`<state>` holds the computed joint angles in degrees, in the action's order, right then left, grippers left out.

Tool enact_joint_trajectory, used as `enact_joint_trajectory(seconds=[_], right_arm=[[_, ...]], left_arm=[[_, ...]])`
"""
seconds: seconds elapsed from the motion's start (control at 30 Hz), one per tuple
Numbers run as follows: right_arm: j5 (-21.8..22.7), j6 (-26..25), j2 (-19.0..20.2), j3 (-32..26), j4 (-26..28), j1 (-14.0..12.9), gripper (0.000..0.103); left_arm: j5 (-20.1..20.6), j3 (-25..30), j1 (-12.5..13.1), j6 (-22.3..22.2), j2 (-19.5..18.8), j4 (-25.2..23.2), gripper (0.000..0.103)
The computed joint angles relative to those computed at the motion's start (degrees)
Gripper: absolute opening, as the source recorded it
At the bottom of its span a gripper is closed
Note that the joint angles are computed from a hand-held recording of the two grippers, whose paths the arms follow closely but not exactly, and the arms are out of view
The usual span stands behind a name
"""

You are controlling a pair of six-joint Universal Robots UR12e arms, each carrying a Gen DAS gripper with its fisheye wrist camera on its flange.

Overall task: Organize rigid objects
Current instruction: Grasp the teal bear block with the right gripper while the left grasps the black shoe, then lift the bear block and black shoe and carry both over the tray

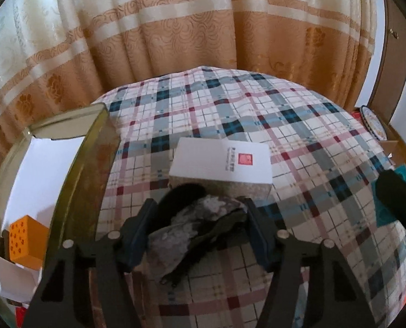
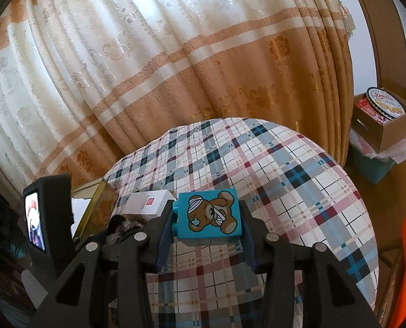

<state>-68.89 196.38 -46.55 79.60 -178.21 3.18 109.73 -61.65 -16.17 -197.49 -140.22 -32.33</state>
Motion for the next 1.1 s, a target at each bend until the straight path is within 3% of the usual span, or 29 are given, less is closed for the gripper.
enact_joint_trajectory(seconds=[0.2,0.43,0.57,0.8,0.93,1.1], right_arm=[[-0.74,0.8,-0.08,0.18,-0.38,-0.01,0.046],[-4.84,-1.73,-0.5,0.78,-2.84,1.0,0.047],[-6.59,-3.44,-0.72,1.05,-3.98,1.47,0.046],[-8.84,-4.19,-0.77,0.91,-3.69,1.9,0.046],[-9.59,-3.93,-0.85,1.05,-3.79,1.97,0.046],[-10.61,-4.58,-0.94,1.25,-4.5,2.22,0.046]], left_arm=[[-6.5,-7.49,0.9,-4.72,3.57,9.62,0.063],[-3.82,-13.08,-0.09,-5.82,6.82,18.26,0.063],[0.85,-14.88,-0.93,-4.03,7.84,21.6,0.063],[7.12,-16.66,-1.71,-2.17,8.28,23.52,0.063],[5.84,-17.29,-1.39,-4.21,8.59,21.68,0.063],[5.67,-18.17,-1.45,-4.38,8.9,22.98,0.063]])
